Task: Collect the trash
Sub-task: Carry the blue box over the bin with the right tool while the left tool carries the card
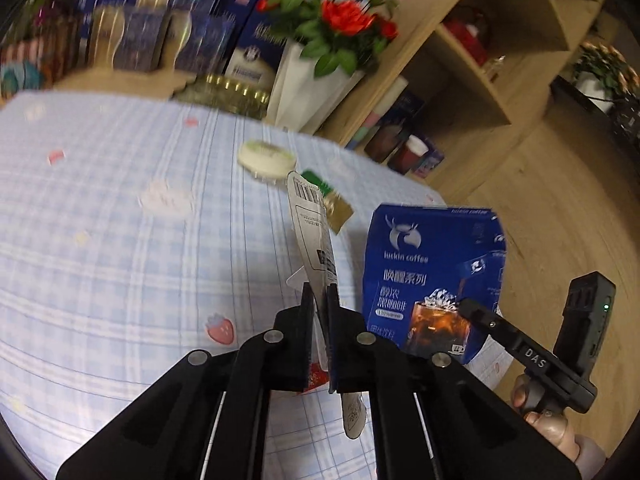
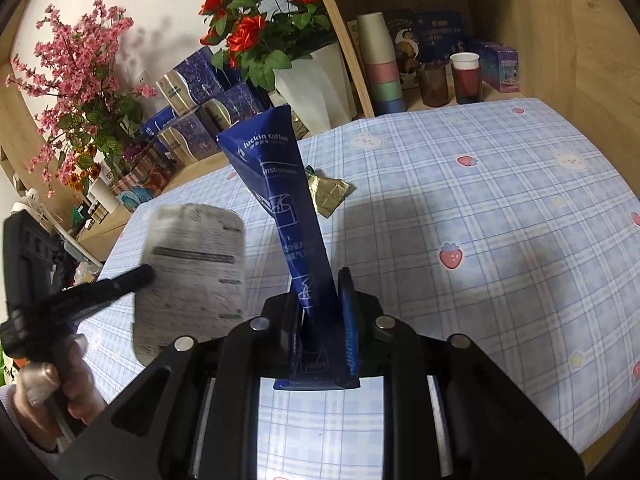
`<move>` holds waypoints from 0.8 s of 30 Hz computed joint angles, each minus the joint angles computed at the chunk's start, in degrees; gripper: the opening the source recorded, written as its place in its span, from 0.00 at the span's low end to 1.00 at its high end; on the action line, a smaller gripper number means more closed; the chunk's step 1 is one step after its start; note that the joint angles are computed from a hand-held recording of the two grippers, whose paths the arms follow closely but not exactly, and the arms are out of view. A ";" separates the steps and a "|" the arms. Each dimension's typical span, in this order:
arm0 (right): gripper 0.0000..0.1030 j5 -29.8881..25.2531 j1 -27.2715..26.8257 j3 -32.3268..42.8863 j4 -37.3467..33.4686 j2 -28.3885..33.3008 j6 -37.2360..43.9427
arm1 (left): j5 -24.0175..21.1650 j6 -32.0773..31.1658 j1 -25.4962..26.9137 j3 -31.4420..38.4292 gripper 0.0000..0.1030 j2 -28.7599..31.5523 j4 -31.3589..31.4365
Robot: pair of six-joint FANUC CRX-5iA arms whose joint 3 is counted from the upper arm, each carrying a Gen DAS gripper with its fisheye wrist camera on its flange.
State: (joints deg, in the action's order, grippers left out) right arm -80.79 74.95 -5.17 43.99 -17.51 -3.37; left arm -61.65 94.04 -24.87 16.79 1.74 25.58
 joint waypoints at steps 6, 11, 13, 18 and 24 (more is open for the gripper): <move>0.20 -2.34 3.27 -0.24 2.70 -0.80 -3.48 | -1.11 -1.61 1.37 -0.43 0.06 -3.75 -0.40; 0.20 -5.00 6.49 0.14 4.23 -0.85 -6.16 | -3.99 -2.60 3.11 -1.98 0.06 -7.18 -0.57; 0.20 -5.86 7.82 0.25 4.60 -0.82 -7.23 | -5.04 -2.61 3.85 -3.04 0.06 -8.52 -0.28; 0.20 -7.35 11.34 0.51 5.80 -0.51 -9.48 | -5.82 -3.79 6.27 -7.47 0.06 -13.80 1.03; 0.20 -8.80 15.50 1.93 7.03 1.17 -10.96 | -7.56 -5.56 8.28 -10.99 0.06 -19.28 1.29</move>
State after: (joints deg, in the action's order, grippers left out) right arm -89.59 90.45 -3.24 51.02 -16.34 -14.34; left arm -69.21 88.48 -16.59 5.80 -17.54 26.87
